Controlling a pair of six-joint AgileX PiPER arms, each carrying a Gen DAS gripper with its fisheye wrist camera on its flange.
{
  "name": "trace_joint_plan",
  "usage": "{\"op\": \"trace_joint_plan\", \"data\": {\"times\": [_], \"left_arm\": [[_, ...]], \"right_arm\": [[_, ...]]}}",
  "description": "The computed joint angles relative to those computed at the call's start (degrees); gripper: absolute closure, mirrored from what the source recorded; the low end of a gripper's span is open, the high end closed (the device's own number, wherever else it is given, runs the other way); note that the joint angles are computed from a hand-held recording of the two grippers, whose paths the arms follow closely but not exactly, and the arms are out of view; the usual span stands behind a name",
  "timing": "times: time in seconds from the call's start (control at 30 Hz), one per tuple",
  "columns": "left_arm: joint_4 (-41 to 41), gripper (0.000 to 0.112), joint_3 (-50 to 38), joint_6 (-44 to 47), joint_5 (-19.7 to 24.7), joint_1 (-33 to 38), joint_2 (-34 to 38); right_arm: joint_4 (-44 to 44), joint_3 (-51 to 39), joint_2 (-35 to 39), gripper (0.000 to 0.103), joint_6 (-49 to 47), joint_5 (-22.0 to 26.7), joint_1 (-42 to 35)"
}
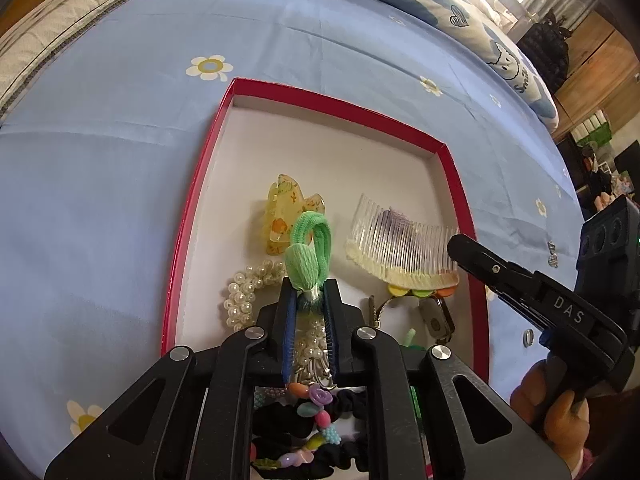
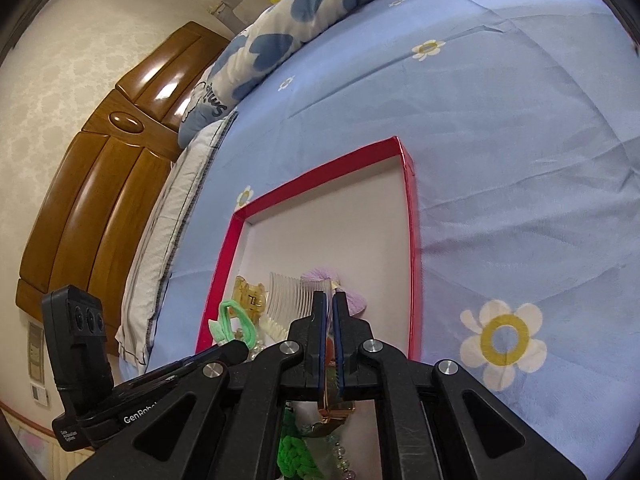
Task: Organize jewelry
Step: 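Carry the comb and elastic hair tie into the tray and open both tools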
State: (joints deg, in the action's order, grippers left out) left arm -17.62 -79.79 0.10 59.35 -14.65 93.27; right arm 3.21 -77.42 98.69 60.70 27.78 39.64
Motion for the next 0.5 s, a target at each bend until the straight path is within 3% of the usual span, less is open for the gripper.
{"op": "trace_joint_plan", "data": {"times": [0.3, 0.43, 0.5], "left_arm": [[2.1, 0.094, -0.4, -1.5, 0.0, -1.1, 0.2], [2.1, 0.090, -0.2, -1.7, 0.1, -0.9, 0.0], [1.9, 0.089, -0.2, -1.6, 0.3, -0.8, 0.0]], "right_arm": [[1.5, -0.5, 0.2, 0.092, -1.7, 0.5, -0.1], [1.5, -0.4, -0.1, 0.077, -1.8, 0.5, -0.2], [1.0, -0.4, -0.3, 0.076, -1.4, 0.6, 0.0]]}}
